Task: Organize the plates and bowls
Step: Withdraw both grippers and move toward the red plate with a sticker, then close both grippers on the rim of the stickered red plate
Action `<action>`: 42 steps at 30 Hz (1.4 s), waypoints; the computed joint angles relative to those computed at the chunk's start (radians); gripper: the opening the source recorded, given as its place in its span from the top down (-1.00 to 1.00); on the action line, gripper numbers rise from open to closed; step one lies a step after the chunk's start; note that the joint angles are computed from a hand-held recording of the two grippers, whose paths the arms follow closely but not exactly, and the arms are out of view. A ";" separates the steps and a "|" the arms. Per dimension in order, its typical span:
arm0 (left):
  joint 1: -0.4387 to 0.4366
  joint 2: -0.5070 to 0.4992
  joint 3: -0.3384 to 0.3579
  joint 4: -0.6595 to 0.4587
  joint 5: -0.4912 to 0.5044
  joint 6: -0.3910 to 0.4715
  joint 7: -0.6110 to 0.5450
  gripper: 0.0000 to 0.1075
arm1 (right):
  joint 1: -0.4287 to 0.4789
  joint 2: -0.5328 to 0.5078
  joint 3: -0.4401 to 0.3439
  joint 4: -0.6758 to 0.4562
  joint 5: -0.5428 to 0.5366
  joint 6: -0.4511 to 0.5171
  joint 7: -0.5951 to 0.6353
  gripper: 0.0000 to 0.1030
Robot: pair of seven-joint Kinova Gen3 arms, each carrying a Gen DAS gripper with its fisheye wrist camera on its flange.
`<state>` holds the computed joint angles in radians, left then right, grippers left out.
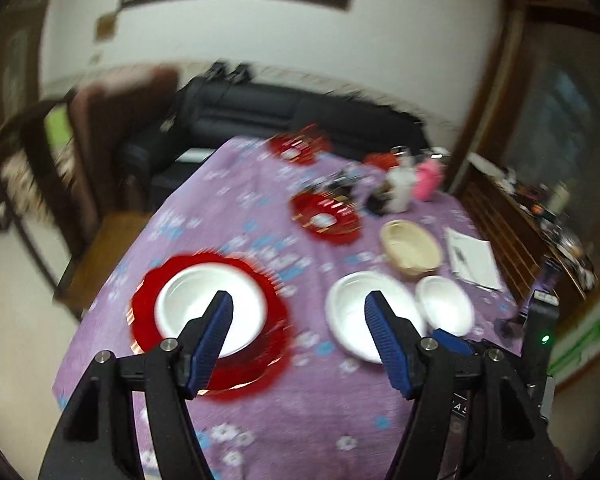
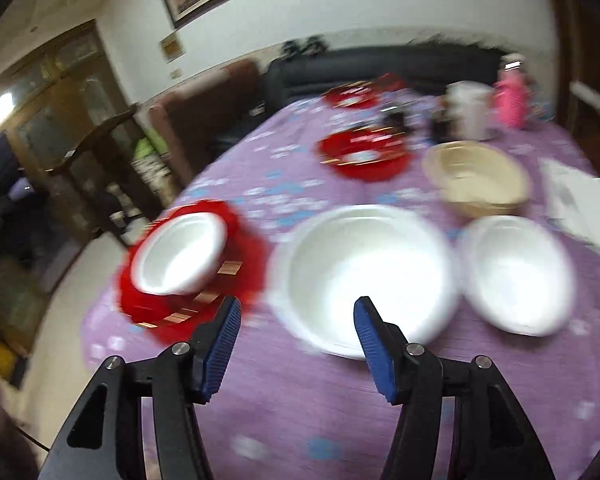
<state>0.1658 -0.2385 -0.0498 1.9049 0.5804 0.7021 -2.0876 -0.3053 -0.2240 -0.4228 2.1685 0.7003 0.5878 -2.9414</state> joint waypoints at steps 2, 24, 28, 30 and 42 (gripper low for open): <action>0.020 0.000 0.020 -0.010 0.004 -0.008 -0.009 -0.27 | 0.085 -0.059 -0.088 0.031 0.035 0.081 -0.040 -0.23; 0.091 0.249 0.227 -0.328 -0.492 -0.095 0.501 -0.58 | 0.146 0.052 -0.137 -0.123 0.404 0.486 -0.140 -0.92; 0.120 0.336 0.213 -0.383 -0.570 -0.070 0.580 -0.58 | 0.116 0.134 -0.068 -0.169 0.403 0.456 -0.136 -0.92; 0.126 0.374 0.208 -0.401 -0.577 -0.070 0.584 -0.58 | 0.102 0.165 -0.031 -0.191 0.396 0.437 -0.121 -0.92; 0.116 0.599 0.183 -0.601 -0.524 0.049 0.558 -0.58 | 0.041 0.328 0.182 -0.352 0.281 0.317 0.046 -0.92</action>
